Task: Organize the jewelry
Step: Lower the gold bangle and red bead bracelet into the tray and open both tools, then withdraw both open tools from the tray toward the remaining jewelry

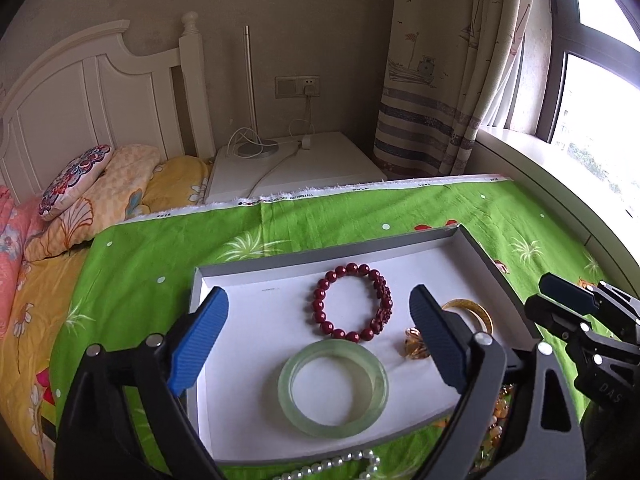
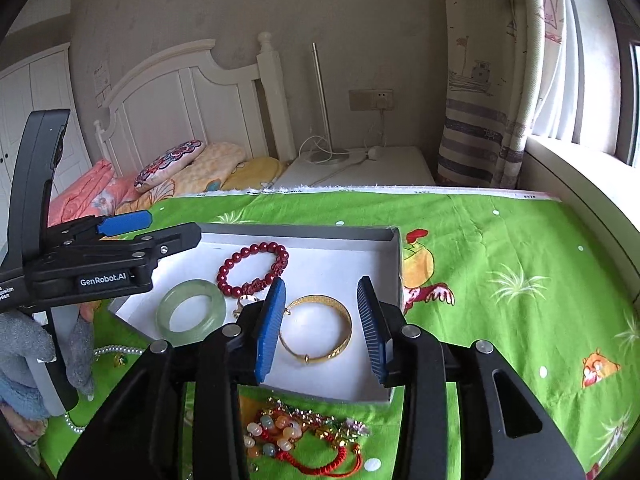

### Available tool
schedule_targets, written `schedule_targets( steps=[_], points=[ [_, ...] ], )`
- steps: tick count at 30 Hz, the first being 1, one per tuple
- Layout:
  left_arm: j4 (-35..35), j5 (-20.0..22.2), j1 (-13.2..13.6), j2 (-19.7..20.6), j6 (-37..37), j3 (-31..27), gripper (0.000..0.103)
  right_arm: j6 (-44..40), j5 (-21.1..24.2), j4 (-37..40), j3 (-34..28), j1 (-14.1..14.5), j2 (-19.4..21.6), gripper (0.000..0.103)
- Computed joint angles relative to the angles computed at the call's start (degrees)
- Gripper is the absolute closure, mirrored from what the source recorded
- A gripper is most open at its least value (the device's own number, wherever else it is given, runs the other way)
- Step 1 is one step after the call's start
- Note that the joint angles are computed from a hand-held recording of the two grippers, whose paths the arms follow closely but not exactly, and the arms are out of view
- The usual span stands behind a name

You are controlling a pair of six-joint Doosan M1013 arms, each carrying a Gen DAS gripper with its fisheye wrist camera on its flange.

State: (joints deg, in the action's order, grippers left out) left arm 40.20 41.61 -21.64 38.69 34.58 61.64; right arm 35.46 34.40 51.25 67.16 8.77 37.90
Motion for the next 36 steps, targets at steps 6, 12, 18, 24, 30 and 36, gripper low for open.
schedule_targets(
  steps=[6,12,18,24,30,36],
  points=[
    [6.0,0.5,-1.8,-3.6,-6.5,7.0,0.003,-2.8,-0.3,4.3,5.3,-1.4,-2.5,0.064],
    [10.1,1.6,-4.3,-6.1,-7.2,12.1,0.003,-5.6,-0.3,7.9,8.7,-2.3,-4.4,0.058],
    [10.1,-2.0,-5.6,-8.7,-10.6,17.3,0.003,-7.4,-0.6,10.4,11.1,-2.9,-5.5,0.054],
    [5.4,-5.7,-6.3,-11.3,-10.9,22.5,0.003,-6.2,0.5,10.9,13.2,-3.6,-6.2,0.045],
    [7.0,-6.0,-7.8,-12.7,-11.0,26.1,0.003,-4.6,3.7,5.8,14.6,-2.9,-7.2,0.044],
    [5.6,-5.4,-7.6,-12.5,-11.1,25.8,0.003,-4.5,5.8,-3.1,14.5,0.2,-7.5,0.043]
  ],
)
